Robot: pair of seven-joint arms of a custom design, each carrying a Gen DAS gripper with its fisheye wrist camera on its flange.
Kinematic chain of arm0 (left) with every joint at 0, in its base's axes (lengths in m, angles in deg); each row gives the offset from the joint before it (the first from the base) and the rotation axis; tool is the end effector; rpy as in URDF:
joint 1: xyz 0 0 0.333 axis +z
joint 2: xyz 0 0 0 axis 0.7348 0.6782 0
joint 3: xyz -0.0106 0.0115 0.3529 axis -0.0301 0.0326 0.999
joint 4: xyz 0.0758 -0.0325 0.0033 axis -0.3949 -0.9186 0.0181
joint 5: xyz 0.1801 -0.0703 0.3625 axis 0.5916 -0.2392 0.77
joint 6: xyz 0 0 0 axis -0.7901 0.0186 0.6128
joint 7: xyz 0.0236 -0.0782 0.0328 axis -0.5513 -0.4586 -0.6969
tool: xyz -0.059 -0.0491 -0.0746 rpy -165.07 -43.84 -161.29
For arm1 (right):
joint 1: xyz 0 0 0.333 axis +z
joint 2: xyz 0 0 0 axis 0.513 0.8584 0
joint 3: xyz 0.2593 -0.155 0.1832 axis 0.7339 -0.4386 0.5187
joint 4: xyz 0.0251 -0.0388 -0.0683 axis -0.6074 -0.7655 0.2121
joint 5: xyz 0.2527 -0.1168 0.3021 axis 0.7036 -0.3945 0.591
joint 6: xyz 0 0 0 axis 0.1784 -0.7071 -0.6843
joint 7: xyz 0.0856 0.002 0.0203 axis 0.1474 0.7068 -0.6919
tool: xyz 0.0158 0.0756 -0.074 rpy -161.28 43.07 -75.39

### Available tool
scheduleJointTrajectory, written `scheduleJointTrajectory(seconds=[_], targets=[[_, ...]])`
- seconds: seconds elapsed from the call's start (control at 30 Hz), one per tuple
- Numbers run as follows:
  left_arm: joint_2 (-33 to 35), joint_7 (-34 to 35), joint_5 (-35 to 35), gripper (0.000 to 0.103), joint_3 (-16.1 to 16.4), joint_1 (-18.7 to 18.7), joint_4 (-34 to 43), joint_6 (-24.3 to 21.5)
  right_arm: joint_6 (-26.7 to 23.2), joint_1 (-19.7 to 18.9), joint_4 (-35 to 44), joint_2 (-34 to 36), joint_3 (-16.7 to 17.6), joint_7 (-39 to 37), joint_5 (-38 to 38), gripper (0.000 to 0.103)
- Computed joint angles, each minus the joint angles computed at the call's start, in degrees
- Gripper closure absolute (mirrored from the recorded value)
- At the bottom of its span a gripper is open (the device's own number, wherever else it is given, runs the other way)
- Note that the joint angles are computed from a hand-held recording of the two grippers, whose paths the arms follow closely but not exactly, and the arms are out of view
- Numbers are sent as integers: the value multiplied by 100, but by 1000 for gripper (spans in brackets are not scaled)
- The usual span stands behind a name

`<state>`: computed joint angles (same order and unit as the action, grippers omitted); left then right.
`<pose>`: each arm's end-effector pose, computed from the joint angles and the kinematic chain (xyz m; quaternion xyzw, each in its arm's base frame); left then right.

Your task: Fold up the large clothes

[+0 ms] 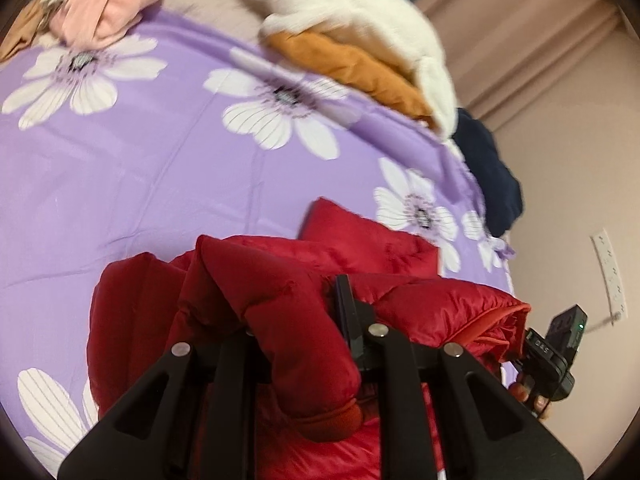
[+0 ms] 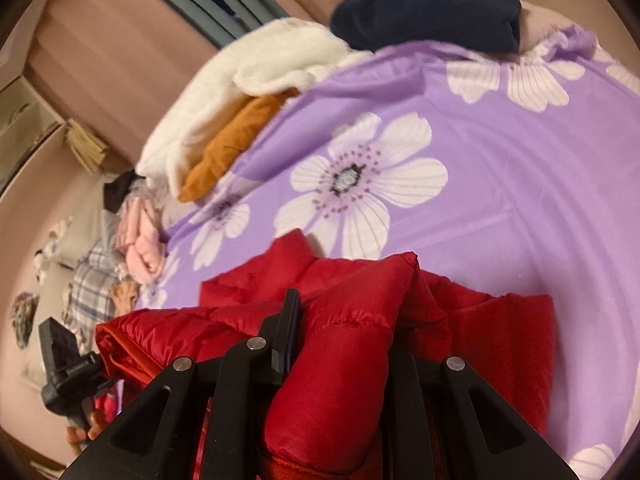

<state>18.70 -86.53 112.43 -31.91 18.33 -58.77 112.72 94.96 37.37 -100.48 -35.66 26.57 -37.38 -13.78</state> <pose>0.5580 -0.4306 0.5040 -0.8265 0.4174 -0.3697 0.0779 0.7059 0.1965 0.4550 -0.6792 0.5791 0.0461 0.4486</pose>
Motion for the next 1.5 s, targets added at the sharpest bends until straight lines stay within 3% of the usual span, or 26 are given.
scheduleJointTrajectory(seconds=[0.2,0.4,0.53,0.73,0.83,0.9,0.97,1.03,1.13,1.3,1.4,1.5], targets=[[121,-141,-237,84,55,38,-48,100,-581,-51,455,368,-83,1016,-417,80],[-30,-833,29,82,268,-2,-351,610,-1026,-401,551,410,87,1044,212,67],[-91,-983,171,80,248,6,-330,529,-1084,-475,474,324,50,986,692,54],[-263,-1212,235,71,141,103,-380,294,-472,-314,238,25,-146,957,791,41],[-396,-1507,419,57,117,139,-477,220,-147,-307,97,-133,-173,859,846,37],[-481,-1755,566,36,95,188,-558,305,-145,-341,27,-215,-189,759,931,37],[-561,-1791,699,29,27,192,-510,-11,-29,-308,-91,-334,-218,628,941,37],[-624,-1575,714,28,-106,216,-397,-469,41,-254,-198,-454,-246,488,888,37],[-746,-1540,811,28,-242,283,-450,-569,183,-130,-383,-658,-270,158,765,37],[-661,-634,631,28,-544,180,-261,-1246,704,234,-824,-1008,-308,-400,93,37],[-595,-462,709,29,-632,-15,-276,-1448,968,411,-1103,-1094,-398,-208,-512,37],[-557,-485,846,29,-675,-194,-332,-1598,900,364,-1301,-1131,-440,1,-691,37]])
